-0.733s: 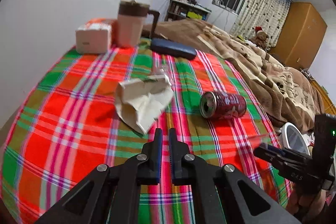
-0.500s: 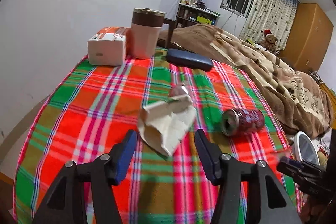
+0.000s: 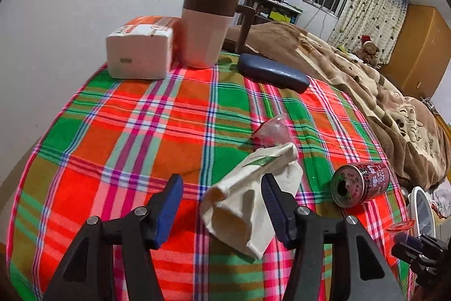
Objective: Collect trash
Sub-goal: 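Lift the crumpled paper bag with the left tool while the right tool holds the clear cup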
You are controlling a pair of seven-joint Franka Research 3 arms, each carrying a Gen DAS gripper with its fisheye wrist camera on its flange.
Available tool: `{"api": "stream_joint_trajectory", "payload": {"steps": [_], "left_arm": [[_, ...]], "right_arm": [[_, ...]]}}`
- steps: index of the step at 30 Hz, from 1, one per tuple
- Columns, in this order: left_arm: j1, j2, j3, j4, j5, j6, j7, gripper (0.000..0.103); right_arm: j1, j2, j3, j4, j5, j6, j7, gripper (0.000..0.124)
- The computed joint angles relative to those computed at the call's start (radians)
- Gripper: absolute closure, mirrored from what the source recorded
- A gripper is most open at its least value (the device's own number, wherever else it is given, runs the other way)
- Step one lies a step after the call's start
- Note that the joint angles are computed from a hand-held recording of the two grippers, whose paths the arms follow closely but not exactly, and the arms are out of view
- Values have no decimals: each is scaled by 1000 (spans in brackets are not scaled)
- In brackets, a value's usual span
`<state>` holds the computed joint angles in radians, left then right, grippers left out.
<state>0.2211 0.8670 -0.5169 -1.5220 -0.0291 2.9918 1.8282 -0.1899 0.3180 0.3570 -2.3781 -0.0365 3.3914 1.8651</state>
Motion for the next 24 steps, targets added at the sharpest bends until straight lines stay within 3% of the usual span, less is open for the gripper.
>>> {"api": "stream_joint_trajectory", "payload": {"steps": [4, 6, 12, 16, 24], "left_arm": [[12, 14, -24, 12, -6, -17, 21, 52], [15, 7, -27, -1, -10, -16, 28, 67], [64, -44, -79, -103, -11, 40, 65, 90], [75, -93, -86, -184, 12, 93, 42, 95], [180, -194, -180, -384, 82, 192, -37, 95]], "right_arm": [[-15, -5, 8, -8, -7, -1, 8, 93], [-19, -9, 10, -13, -10, 2, 12, 93], [-33, -24, 16, -37, -38, 18, 43, 93], [-31, -39, 5, -53, -63, 31, 72, 93], [-21, -87, -39, -112, -163, 77, 176, 93]]}}
